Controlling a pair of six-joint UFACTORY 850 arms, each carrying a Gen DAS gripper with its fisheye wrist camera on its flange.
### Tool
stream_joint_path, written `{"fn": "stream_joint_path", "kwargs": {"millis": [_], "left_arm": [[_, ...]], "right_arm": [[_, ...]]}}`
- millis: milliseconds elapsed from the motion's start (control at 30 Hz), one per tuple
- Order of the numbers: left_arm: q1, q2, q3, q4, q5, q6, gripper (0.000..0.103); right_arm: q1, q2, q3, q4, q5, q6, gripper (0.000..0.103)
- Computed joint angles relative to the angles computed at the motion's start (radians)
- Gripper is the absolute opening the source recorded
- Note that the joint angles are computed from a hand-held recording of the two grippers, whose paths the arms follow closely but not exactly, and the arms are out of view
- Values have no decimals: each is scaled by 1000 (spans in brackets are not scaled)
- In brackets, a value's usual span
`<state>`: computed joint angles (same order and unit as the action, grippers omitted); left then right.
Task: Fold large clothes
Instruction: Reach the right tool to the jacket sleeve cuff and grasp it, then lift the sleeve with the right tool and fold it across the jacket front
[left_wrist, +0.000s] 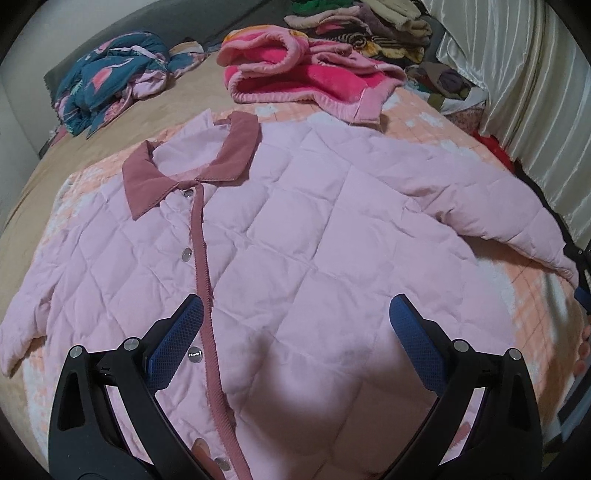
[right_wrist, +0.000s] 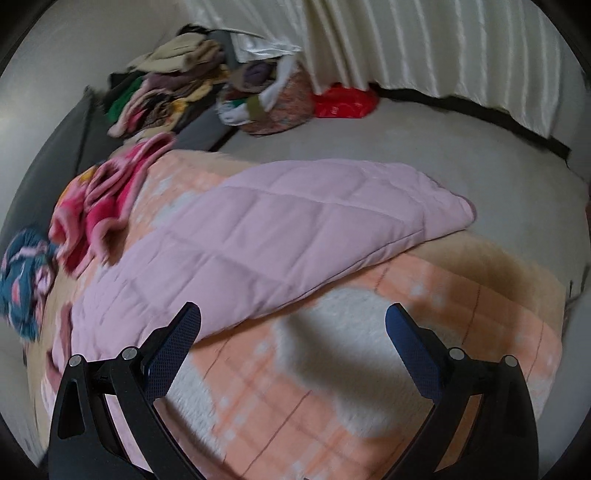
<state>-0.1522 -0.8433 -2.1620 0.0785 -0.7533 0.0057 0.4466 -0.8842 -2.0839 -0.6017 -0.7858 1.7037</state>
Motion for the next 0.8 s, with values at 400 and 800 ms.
{"fn": "stream_joint_path", "kwargs": {"millis": [400,800], "left_arm": [[2,-58,-92,30,-50,-18,94],[47,-20,-99,58,-39,-51,94]], "right_arm": [[-92,27,120,28,147,181,89],[-117,98,214,-277,313,387,20]]}}
